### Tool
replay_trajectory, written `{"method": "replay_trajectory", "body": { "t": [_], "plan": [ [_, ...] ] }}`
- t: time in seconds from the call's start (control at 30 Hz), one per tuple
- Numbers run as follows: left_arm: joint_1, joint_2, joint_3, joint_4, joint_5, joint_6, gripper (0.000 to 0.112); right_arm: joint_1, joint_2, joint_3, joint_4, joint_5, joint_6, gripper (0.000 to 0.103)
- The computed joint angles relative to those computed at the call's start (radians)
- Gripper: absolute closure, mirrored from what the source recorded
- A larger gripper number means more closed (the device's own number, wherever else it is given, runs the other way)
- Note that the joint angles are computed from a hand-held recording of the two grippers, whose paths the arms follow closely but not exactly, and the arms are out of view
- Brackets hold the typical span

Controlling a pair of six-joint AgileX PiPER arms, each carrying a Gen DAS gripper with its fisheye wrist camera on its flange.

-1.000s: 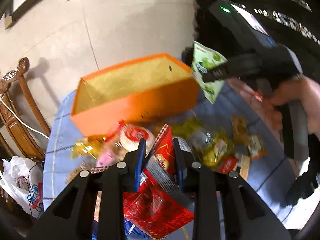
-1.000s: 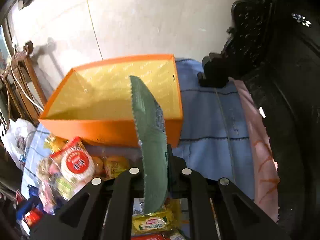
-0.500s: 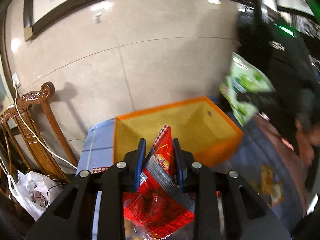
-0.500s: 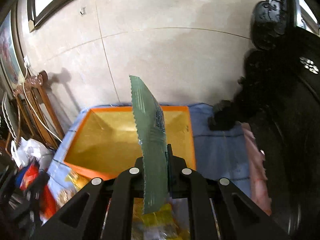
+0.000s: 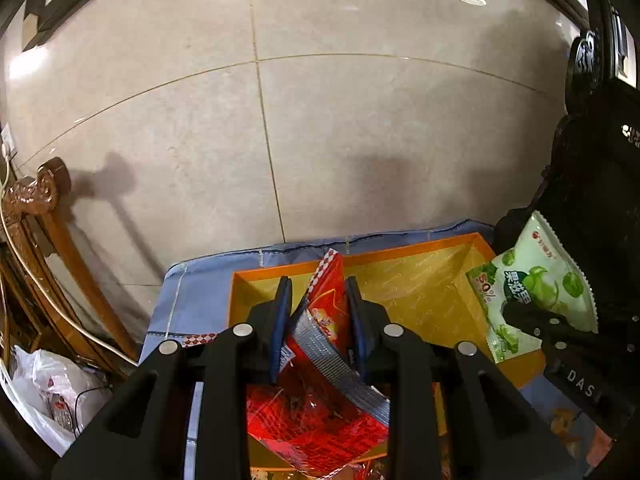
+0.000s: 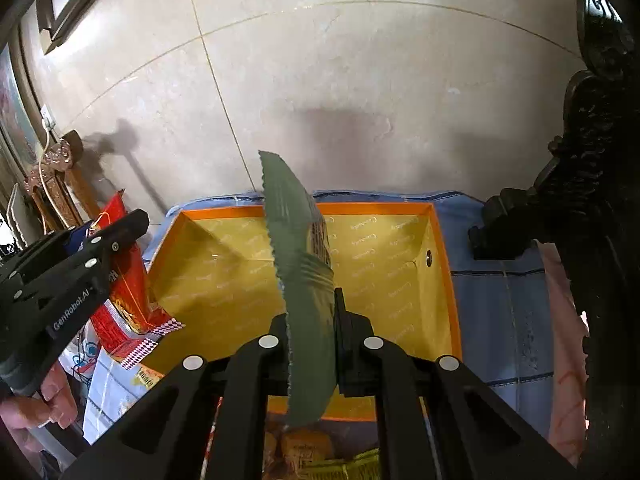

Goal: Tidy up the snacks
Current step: 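Lift both bags and drop them into the orange box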

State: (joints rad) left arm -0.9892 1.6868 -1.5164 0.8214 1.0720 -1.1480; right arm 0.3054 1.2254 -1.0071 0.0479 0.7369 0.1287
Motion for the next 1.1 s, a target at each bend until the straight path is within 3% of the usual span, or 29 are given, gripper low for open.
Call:
{"method": "replay_trajectory", "body": {
  "t": [0.23,0.47,0.53,0.57,0.83,1.1],
  "plan": [
    [0.023,0.041,-0.058,0.016,-0.014,0.029,0.086,-0.019,0.041,-0.046,-0.015,-0.002,0.000,0.093],
    [0.016,0.084,-0.148,0.068,0.044,0.030,0.081,-0.024,0.086,-0.089,-0.012,-0.008,0.007,0.088],
    [0.027,0.089,-0.164,0.069,0.049,0.012,0.014,-0.009,0.099,-0.097,-0.100,-0.007,0.117,0.030],
    [0.027,0.084,-0.157,0.080,0.037,-0.006,0.015,-0.005,0.096,-0.095,-0.128,-0.007,0.155,0.005],
    [-0.004,0.094,-0.177,0.108,0.082,0.032,0.013,-0.022,0.037,-0.074,-0.126,-0.013,0.148,0.004],
    [-0.091,-0.090,0.048,0.093,0.101,-0.053,0.013,-0.053,-0.077,-0.027,-0.061,0.045,0.073,0.004]
  ]
}}
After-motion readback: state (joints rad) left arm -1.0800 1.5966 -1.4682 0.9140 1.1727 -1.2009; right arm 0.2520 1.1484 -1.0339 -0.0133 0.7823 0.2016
